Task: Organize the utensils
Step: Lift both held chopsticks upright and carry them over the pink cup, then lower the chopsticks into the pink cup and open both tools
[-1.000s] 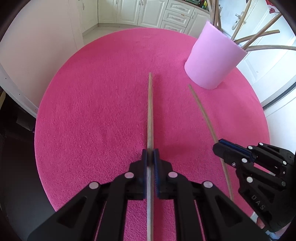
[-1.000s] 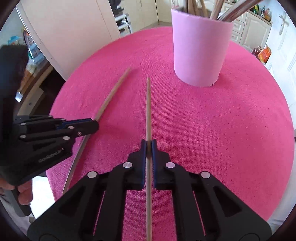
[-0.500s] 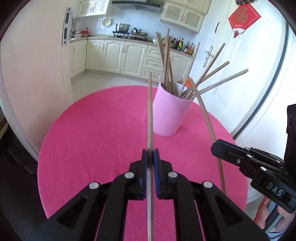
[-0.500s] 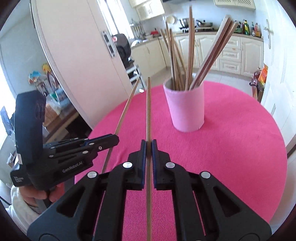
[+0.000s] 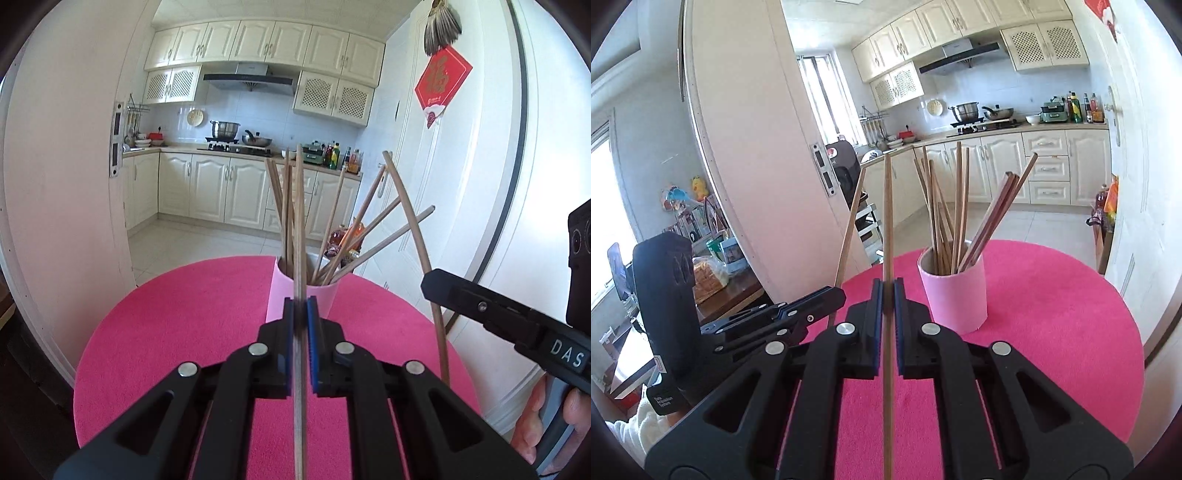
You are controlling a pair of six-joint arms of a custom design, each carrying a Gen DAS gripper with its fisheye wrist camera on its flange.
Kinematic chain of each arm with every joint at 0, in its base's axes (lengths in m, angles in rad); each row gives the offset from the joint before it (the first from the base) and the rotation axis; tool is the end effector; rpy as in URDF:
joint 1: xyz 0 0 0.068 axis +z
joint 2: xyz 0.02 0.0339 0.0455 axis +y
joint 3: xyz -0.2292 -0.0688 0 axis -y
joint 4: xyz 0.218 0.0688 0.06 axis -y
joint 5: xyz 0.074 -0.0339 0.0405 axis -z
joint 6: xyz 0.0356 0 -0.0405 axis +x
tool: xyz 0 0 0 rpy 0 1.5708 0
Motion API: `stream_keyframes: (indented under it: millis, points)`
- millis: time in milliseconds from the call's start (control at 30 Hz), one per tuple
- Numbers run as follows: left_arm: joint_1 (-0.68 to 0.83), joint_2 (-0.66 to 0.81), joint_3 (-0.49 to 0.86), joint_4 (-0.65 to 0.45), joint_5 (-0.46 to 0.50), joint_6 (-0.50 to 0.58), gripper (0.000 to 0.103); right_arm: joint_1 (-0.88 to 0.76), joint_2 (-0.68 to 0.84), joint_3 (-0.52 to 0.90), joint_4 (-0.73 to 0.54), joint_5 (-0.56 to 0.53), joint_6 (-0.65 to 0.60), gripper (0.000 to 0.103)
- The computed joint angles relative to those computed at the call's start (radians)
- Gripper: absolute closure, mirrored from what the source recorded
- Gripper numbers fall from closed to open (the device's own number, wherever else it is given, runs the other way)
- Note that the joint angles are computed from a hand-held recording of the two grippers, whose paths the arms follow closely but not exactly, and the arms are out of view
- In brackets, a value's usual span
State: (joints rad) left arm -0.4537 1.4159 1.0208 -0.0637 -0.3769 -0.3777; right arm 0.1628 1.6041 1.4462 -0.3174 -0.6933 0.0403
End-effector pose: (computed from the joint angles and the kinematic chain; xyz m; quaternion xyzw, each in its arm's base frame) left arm 0.2799 -0.1219 0.2640 -0.0671 0.8375 -0.0638 0.5385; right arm 0.3343 0.0780 0.3212 -0.2257 0.7906 0.3382 0.4579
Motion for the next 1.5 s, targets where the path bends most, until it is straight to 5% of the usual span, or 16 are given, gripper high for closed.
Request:
stream_keyframes:
  millis: [433,800,1100,1500]
  points:
    - [0.006,0.004,-0.012,0.300,-0.033,0.108,0.096,-0.022,-0.028,-0.101,0.388,0.051,0.185,0.097]
    - [0.097,0.245,0.161,0.574,0.025,0.142,0.096,0.009,0.134,-0.012,0.660,0.150,0.291,0.097]
    - [0.169,0.442,0.325,0.596,0.078,0.099,0.096,0.081,0.335,0.124,0.795,0.255,0.281,0.097]
    - [0.212,0.550,0.410,0.538,0.154,0.047,0.095,0.114,0.371,0.128,0.905,0.312,0.204,0.097]
